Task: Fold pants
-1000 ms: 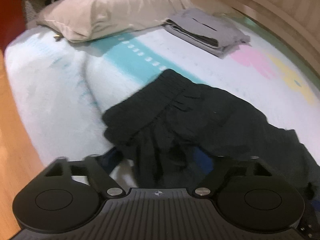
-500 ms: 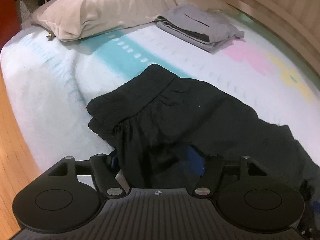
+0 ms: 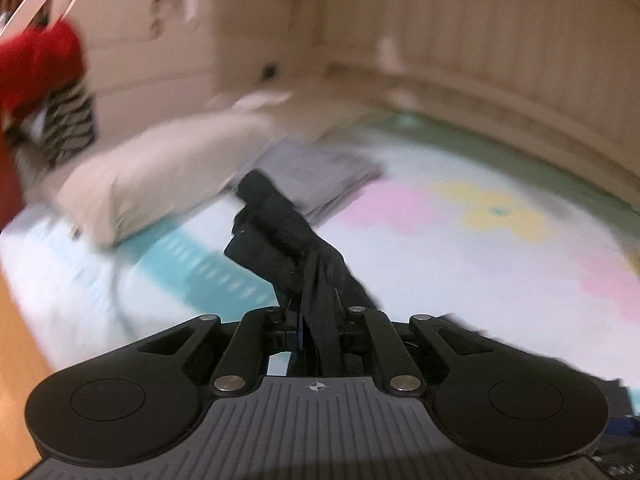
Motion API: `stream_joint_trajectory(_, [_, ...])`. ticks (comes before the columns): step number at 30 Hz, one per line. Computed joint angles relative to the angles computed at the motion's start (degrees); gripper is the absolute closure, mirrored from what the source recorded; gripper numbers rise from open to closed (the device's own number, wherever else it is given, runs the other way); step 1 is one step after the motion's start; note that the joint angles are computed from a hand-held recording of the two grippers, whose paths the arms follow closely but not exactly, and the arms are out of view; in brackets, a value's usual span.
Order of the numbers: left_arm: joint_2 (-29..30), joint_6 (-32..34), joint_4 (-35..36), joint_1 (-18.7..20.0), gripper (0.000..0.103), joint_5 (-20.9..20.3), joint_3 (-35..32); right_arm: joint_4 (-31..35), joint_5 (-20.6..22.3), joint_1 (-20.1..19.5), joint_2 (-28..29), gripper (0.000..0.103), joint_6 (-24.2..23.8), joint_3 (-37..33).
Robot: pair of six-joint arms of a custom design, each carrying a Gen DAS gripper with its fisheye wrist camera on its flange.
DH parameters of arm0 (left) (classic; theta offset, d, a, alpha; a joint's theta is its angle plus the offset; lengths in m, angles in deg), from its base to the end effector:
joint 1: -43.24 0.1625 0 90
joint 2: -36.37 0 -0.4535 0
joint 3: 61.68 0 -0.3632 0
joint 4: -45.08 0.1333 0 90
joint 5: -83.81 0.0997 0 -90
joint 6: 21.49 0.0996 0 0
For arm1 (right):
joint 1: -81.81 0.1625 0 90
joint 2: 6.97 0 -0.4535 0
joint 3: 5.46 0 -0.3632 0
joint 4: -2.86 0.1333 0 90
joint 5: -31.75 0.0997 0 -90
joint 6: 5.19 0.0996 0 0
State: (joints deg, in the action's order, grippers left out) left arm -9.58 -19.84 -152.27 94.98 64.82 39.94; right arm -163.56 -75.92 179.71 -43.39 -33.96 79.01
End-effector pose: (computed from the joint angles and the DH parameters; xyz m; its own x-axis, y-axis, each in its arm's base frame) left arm -0.1975 -0.6178 0.2466 -0.7035 -0.3668 -0.6087 0.4044 0.4976 -0.7674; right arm 0.2039 -0.7193 0.1255 -0.7864 -0.4090 0.4628 -0.5698 0.7697 -0.2880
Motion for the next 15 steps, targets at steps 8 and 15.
stream_joint_trajectory(8, [2.42, 1.04, 0.88, -0.89, 0.095, -4.93, -2.48, -2.03, 3.61, -2.07, -3.22, 0.043, 3.38, 2.5])
stream_joint_trajectory(15, [-0.71, -2.88, 2.49, 1.24, 0.095, -3.59, 0.02, 1.95, 3.94, -1.32, -1.01, 0.031, 5.02, -0.21])
